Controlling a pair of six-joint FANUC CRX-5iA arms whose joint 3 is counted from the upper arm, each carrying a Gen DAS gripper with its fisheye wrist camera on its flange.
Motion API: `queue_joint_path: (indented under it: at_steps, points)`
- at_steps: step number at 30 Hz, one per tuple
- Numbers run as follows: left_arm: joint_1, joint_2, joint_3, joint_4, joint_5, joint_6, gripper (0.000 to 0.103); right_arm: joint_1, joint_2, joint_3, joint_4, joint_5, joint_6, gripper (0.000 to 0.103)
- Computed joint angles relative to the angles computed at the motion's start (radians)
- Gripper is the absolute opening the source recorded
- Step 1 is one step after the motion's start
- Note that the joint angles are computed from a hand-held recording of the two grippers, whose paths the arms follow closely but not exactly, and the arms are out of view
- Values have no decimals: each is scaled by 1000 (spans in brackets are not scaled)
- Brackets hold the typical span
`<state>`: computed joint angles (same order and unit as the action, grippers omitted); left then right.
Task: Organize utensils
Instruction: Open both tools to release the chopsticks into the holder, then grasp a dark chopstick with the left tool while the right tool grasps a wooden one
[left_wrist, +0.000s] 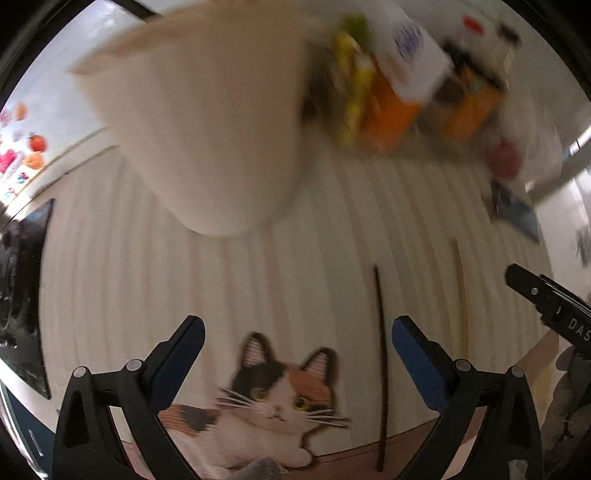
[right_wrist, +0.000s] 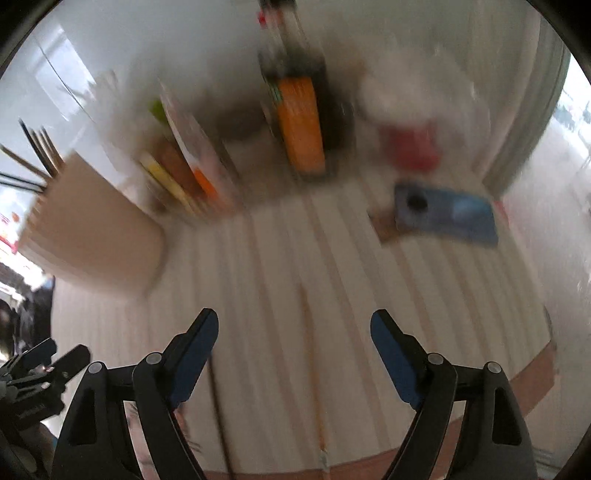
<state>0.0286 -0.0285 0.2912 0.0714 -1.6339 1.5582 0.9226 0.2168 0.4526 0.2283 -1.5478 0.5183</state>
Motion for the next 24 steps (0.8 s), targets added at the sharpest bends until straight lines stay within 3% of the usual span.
queue_joint_path:
  at_steps: [5, 13, 17, 18, 20, 21, 24]
  points:
    - [-82, 46, -21, -15, 1, 11, 103, -9, 8, -33, -49, -65, 2, 82]
    - [-125, 83, -47, 11, 23, 20, 99, -28, -7, -78, -98, -102, -18, 72]
    - [-138, 108, -57, 43, 30, 5, 70, -46, -7, -85, -100, -105, -28, 67]
    - [-142, 112, -60, 44, 33, 5, 67, -50, -10, -88, -99, -106, -32, 67]
    - [-150, 122, -60, 43, 30, 5, 44, -58, -16, -95, -99, -104, -40, 67]
    - [-156, 120, -60, 29, 39, 5, 42, -61, -18, -96, -99, -104, -43, 67]
    - [-182, 127, -38, -25, 44, 0, 12, -70, -12, -82, -103, -110, -40, 67]
